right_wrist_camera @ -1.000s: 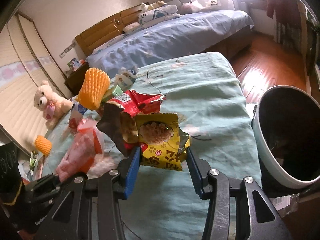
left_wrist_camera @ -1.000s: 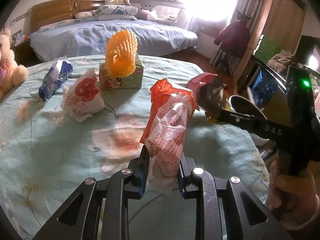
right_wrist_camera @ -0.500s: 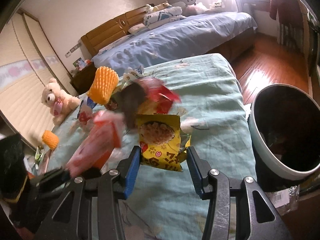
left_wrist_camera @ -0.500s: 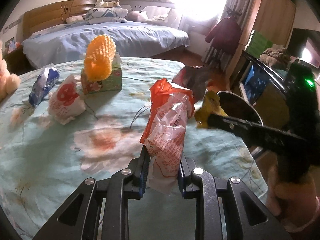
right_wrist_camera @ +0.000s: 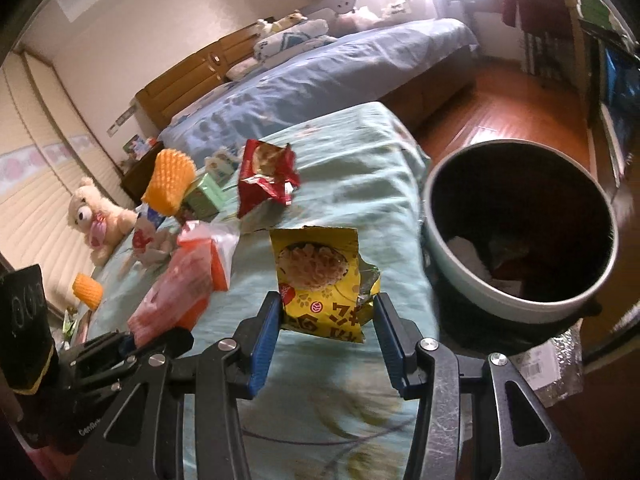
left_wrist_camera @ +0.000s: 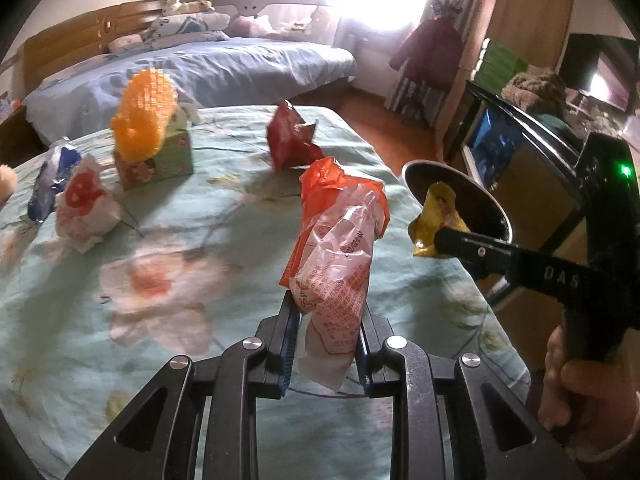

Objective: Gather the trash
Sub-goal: 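Lift the orange bag with the left tool while the right tool carries the yellow bag toward the bin, then carry the orange bag with the left tool while the right tool holds the yellow bag over the bin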

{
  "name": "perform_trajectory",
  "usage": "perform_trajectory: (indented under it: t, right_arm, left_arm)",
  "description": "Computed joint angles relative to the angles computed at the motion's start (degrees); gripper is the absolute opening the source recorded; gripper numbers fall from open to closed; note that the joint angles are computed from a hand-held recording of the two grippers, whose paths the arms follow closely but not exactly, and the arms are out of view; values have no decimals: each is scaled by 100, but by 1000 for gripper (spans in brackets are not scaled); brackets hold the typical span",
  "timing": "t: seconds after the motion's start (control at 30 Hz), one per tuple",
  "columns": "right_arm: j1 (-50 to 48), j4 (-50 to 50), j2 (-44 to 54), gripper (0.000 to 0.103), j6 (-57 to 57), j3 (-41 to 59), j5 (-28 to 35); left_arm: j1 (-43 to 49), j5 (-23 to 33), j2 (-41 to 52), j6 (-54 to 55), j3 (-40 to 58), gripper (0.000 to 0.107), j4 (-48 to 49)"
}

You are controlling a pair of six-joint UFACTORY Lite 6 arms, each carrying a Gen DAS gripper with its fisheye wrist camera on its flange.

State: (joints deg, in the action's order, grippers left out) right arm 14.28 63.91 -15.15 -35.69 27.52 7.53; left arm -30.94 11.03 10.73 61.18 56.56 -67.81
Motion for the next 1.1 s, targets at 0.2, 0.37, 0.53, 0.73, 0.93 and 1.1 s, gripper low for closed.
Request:
perform_trajectory:
  t: [0.2,0.37,0.53,0.73,0.93,1.1]
  right_arm:
    - [-619,-600,-598,48,356,-396,288]
    - [-1220,-758,-970,48,214,-611,610]
    - [-1848,-811,-1238,48,-35,-746,924]
    - [-2564,-736,-1274,49,-472,-725,1201]
    - [-3220,-528,-1087,49,-1047,-599,1393]
    - [-3470,-426,-810,49,-1337,-416,1314]
  left_arm:
    - [-291,36,516,-1056,607,24,951]
    - [-563,66,1014,-1763,1241,24,1651]
    - [-870,105,1519,-2730,1899,24,2590]
    - [-1085,302,2163,-3636,2783,24,3489]
    - [-1219,619,2885,-4491,3862,24,4359]
    - [-1311,972,3580,-4996,4914,24,4901]
